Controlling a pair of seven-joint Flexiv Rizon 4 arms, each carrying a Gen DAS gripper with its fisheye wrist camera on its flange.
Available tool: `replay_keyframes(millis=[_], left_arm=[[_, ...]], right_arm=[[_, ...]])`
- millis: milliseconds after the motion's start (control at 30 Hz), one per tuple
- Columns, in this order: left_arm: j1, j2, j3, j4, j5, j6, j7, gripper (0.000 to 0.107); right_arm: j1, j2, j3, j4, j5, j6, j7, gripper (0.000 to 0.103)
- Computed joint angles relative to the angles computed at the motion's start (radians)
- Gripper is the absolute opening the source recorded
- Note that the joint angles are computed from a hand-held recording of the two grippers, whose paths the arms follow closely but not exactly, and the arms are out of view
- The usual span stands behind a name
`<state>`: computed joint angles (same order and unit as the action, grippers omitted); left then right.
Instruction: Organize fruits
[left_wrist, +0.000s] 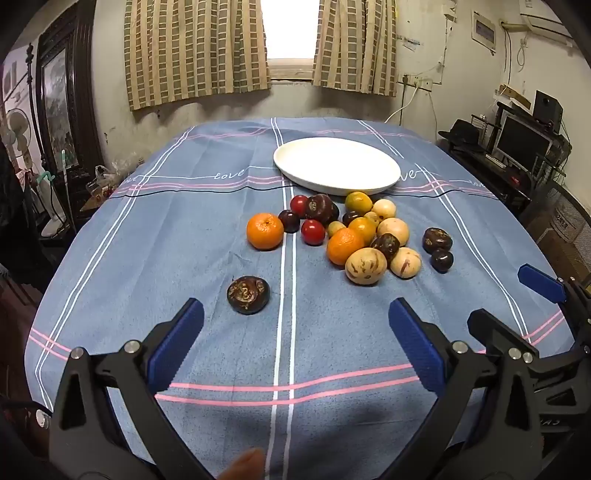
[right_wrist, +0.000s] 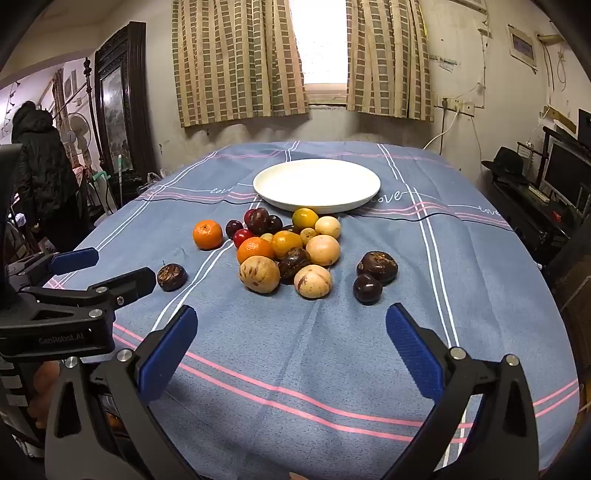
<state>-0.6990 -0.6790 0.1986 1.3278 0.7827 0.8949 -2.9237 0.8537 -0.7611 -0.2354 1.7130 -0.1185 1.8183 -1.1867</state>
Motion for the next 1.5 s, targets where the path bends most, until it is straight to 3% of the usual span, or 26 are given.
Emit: replay_keyframes(millis=[1500], left_arm=[[0.001, 0.006, -0.003, 0.018, 0.001, -0.012, -0.017, 0.101]], right_arm=[[-0.004, 0.015, 0.009, 0.014, 0.010, 0.009, -0.003, 0.102]])
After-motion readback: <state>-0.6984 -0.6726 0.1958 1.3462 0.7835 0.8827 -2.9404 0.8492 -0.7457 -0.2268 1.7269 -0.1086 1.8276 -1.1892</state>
